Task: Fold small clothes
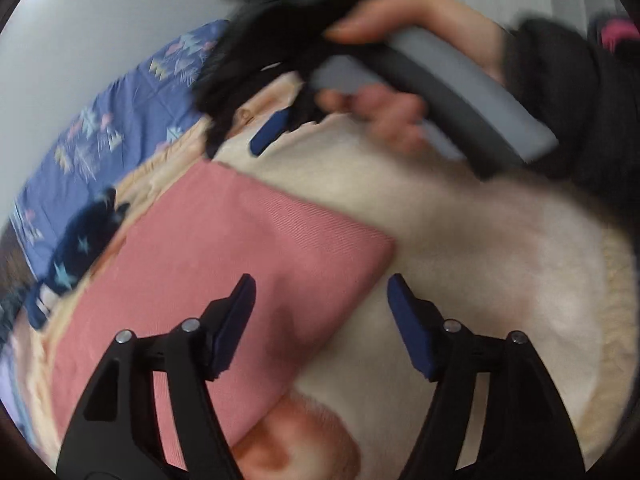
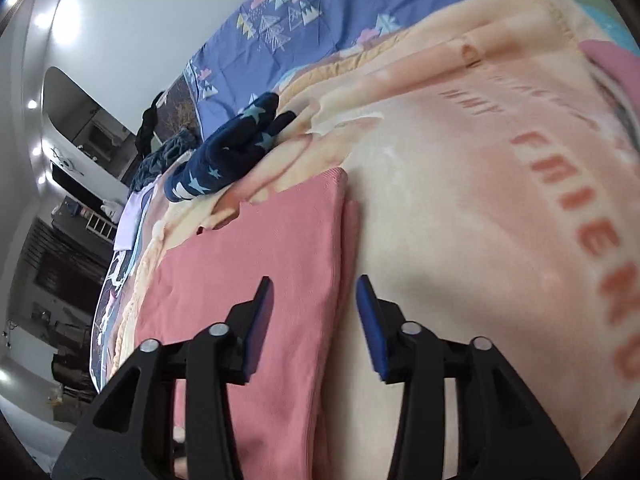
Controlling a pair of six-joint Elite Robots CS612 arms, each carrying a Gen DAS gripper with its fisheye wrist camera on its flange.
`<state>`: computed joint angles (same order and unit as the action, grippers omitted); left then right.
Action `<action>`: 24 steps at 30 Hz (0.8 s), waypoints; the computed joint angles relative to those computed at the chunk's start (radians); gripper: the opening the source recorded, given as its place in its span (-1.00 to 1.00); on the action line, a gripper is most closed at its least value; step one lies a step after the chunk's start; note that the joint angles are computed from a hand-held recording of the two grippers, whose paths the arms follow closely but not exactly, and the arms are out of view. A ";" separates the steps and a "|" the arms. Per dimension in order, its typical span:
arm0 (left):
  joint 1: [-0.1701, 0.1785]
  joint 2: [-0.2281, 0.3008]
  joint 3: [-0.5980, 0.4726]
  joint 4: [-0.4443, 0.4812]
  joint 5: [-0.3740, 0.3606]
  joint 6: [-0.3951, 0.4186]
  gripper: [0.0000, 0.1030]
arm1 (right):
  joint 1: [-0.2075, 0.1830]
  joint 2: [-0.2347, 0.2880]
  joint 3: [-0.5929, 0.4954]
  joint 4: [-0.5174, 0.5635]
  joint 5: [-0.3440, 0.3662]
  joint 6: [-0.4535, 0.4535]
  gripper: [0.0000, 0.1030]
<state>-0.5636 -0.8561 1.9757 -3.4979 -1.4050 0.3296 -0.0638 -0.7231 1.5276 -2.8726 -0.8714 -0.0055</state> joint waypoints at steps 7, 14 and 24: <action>-0.016 0.026 -0.059 0.069 0.066 -0.002 0.41 | 0.027 0.081 -0.139 0.124 -0.011 -0.029 -0.25; 0.000 0.017 -0.057 0.044 -0.014 0.049 -0.87 | 0.026 0.078 -0.129 -0.009 0.013 -0.024 -0.88; 0.032 0.026 -0.063 0.064 -0.136 0.019 -0.86 | 0.025 0.127 -0.187 -0.005 -0.040 0.043 -0.89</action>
